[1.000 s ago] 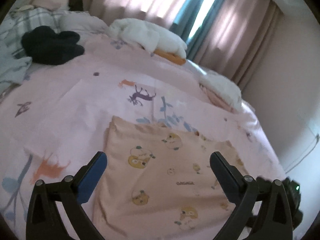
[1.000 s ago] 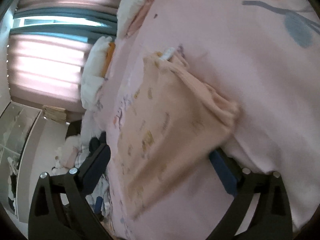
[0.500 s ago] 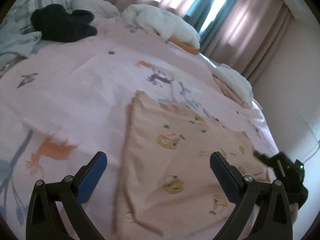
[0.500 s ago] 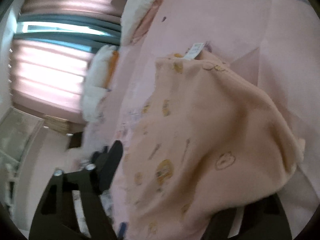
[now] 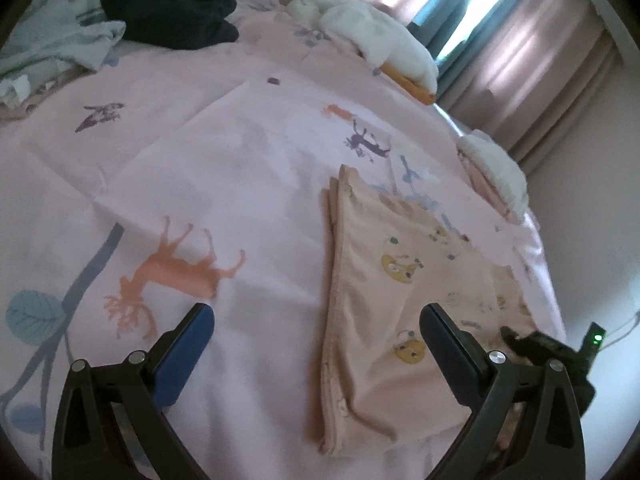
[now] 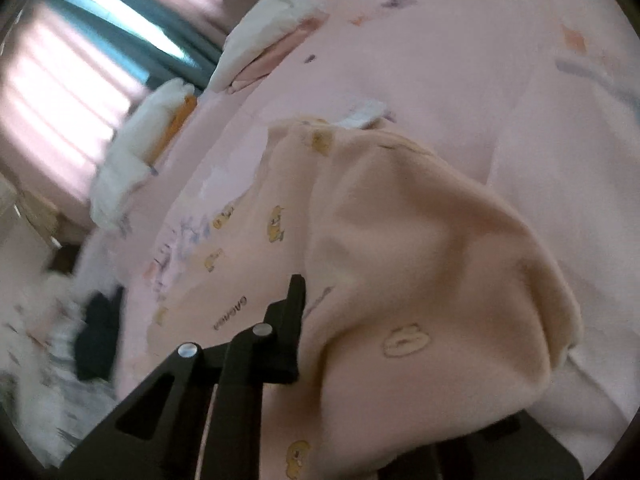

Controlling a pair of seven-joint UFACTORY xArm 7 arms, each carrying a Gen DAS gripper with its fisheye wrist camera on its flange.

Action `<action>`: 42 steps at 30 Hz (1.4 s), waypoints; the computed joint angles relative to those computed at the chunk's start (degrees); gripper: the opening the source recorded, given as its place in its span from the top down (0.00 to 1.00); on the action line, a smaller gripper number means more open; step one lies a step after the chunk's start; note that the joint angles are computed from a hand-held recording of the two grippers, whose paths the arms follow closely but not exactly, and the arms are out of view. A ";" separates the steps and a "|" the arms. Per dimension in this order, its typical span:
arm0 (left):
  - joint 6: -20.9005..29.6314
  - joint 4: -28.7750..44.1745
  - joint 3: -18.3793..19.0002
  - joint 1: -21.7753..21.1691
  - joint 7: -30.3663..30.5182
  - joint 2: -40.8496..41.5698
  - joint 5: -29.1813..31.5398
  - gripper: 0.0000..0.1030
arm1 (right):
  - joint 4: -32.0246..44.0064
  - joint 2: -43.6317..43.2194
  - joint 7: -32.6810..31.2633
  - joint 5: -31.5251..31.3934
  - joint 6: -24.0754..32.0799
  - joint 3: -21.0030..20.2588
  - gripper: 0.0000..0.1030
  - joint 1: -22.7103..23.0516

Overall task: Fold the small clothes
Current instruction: 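Grasp the sleepsuit edge with the right tool, then lift the held sleepsuit edge with the right tool and fold it over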

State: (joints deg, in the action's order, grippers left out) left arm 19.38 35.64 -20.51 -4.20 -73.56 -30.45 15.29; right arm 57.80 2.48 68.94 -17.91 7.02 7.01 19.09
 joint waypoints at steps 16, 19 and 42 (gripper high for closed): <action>3.31 0.14 1.61 -0.96 1.31 0.35 1.45 0.02 | 6.19 -1.80 -4.43 -8.83 1.79 3.62 0.90 1.85; 3.55 -0.03 1.50 -0.94 2.07 0.20 1.67 0.02 | 6.25 -0.80 -17.17 3.16 -0.71 5.01 0.90 2.90; 13.91 -2.61 -1.34 3.54 -0.83 -6.90 6.02 0.02 | 7.58 2.86 -36.82 17.16 -3.58 6.64 0.89 8.44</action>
